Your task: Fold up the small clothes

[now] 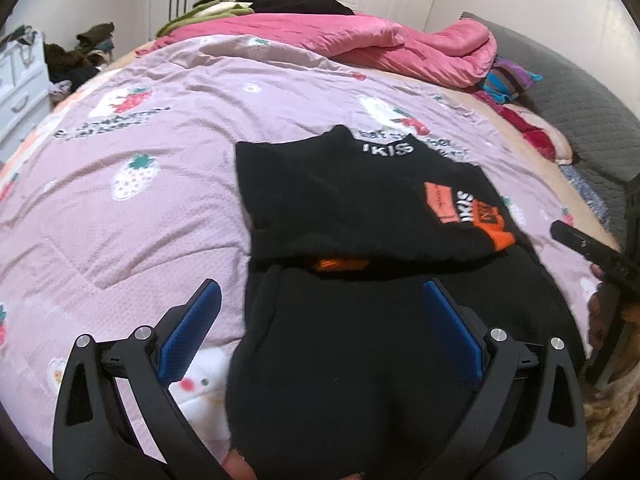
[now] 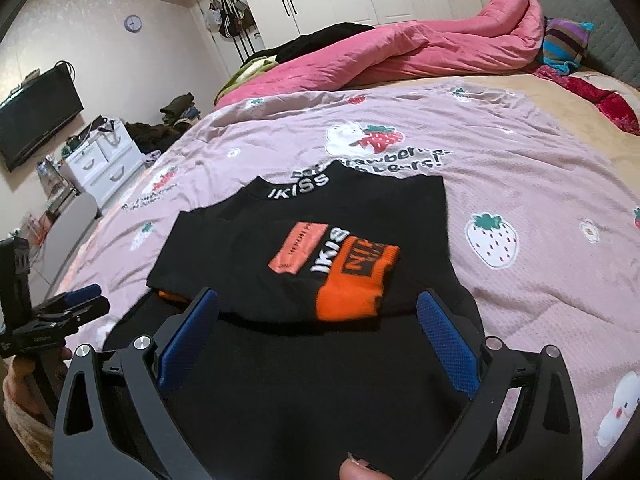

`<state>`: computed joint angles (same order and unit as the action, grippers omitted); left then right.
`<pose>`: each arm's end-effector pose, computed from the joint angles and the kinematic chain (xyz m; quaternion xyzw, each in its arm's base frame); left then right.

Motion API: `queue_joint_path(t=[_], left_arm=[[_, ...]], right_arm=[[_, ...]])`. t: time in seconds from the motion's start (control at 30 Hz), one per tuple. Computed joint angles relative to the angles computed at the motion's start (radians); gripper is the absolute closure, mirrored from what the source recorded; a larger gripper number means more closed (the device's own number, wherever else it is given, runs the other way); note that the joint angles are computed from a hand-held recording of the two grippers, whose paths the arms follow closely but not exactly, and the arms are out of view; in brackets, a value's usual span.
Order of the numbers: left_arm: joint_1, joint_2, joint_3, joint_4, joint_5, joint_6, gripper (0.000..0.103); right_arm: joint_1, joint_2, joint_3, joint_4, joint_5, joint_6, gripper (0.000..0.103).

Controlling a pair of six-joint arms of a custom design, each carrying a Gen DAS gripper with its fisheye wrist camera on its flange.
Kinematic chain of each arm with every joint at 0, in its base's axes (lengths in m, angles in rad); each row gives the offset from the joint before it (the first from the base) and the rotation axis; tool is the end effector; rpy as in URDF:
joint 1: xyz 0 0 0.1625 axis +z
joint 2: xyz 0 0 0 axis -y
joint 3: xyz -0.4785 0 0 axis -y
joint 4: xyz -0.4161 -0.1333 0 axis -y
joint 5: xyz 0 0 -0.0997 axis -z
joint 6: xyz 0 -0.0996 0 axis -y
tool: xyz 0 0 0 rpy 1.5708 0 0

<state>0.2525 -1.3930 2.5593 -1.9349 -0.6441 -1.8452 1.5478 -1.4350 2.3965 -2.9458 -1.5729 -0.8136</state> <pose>-0.2128 -0.2748 0.1377 -0.0460 0.8406 -0.4153 0.3447 0.1231 -0.4372 0.2442 0.3767 -0.9033 0.1872 0.0843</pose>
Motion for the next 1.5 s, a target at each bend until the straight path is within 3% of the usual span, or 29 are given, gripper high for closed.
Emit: queue_joint_path(t=[0.77,1.5], left_arm=[[-0.109,0.012,0.049,0.075,-0.154,-0.180,0.009],[-0.280,0.019,0.114,0.048,-0.379,-0.341,0.009]], right_arm=[[-0.078,-0.088,0.045,0.040,0.020,-0.036,0.004],[-0.174,-0.237,0.062,0.220,0.042,-0.066,0.004]])
